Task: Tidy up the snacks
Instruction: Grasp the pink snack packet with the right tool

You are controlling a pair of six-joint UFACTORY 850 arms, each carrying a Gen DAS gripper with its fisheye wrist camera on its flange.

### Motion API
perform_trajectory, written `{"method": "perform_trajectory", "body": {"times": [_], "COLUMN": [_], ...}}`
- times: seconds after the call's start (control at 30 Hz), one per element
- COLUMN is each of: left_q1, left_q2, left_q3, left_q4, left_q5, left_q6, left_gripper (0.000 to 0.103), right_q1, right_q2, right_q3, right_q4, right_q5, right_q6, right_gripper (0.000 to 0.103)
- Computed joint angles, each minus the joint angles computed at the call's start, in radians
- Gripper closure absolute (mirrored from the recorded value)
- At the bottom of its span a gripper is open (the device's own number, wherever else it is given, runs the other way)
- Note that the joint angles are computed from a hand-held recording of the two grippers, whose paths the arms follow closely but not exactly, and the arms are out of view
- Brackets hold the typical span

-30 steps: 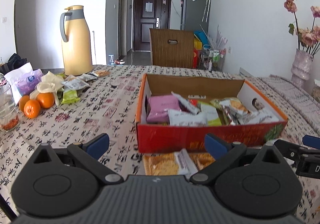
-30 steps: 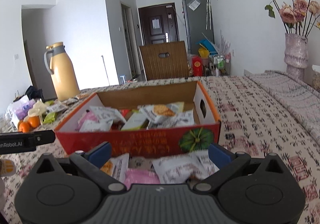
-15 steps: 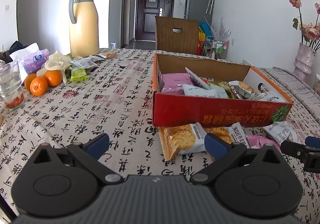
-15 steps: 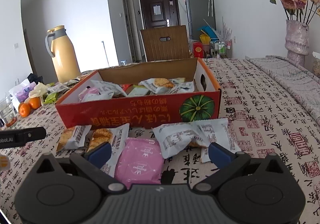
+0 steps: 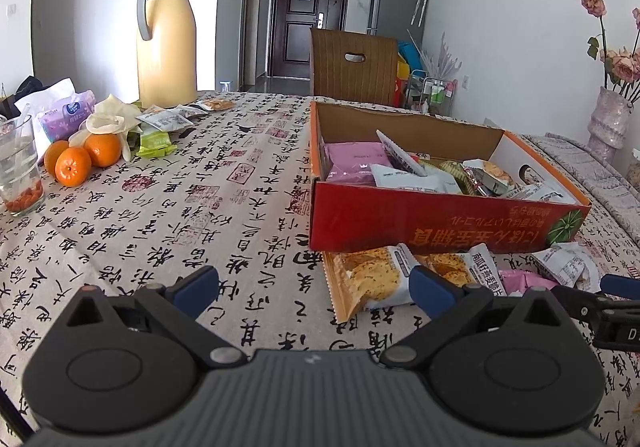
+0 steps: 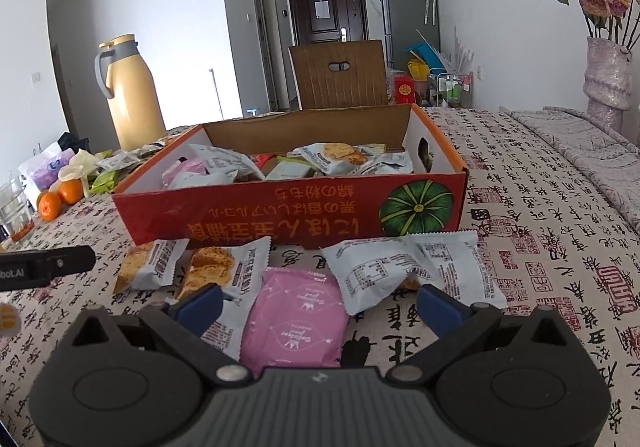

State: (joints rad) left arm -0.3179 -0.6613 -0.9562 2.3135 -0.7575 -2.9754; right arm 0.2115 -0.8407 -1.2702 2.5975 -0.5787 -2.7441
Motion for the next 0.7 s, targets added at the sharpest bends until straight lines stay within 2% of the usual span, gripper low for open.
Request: {"method": "perform_trajectory", "body": {"times": [0.2, 0.27, 0.33, 0.43, 0.6, 0.7], "left_q1": [0.002, 0.001, 0.0, 0.001, 0.003, 0.001], "left_q2": [-0.007, -0.008, -0.008, -0.008, -0.01, -0.008], "left_q3": [-0.008, -0.01, -0.01, -0.01, -0.013, -0.011], "left_q4": [-0.001, -0.007, -0.007, -0.006, -0.007, -0.002], "left_q5": [0.011, 0.013, 0.012, 0.014, 0.024, 0.022], "left_q6": [0.003, 0.007, 0.007, 0.008, 0.007, 0.004], "left_gripper": [0.0, 0.0, 0.0, 0.0, 0.0, 0.0], "right_q1": [0.006, 0.012, 0.02, 0.028, 0.036, 0.05], "right_q2": [-0.012, -0.019, -0.025, -0.033, -0.047, -0.053], "right_q3": [-0.022, -0.035, -0.045, -0.059, -0.074, -0.075], "right_q4": [0.001, -0.004, 0.01, 0.034, 0.042, 0.067], "right_q5": [0.017, 0.035, 0.059, 0.085, 0.113, 0.143], "right_q6": [-0.005, -0.005, -0.011, 0.001, 0.023, -0.029], "right_gripper": [0.001, 0.004, 0.014, 0.021, 0.024, 0.027]}}
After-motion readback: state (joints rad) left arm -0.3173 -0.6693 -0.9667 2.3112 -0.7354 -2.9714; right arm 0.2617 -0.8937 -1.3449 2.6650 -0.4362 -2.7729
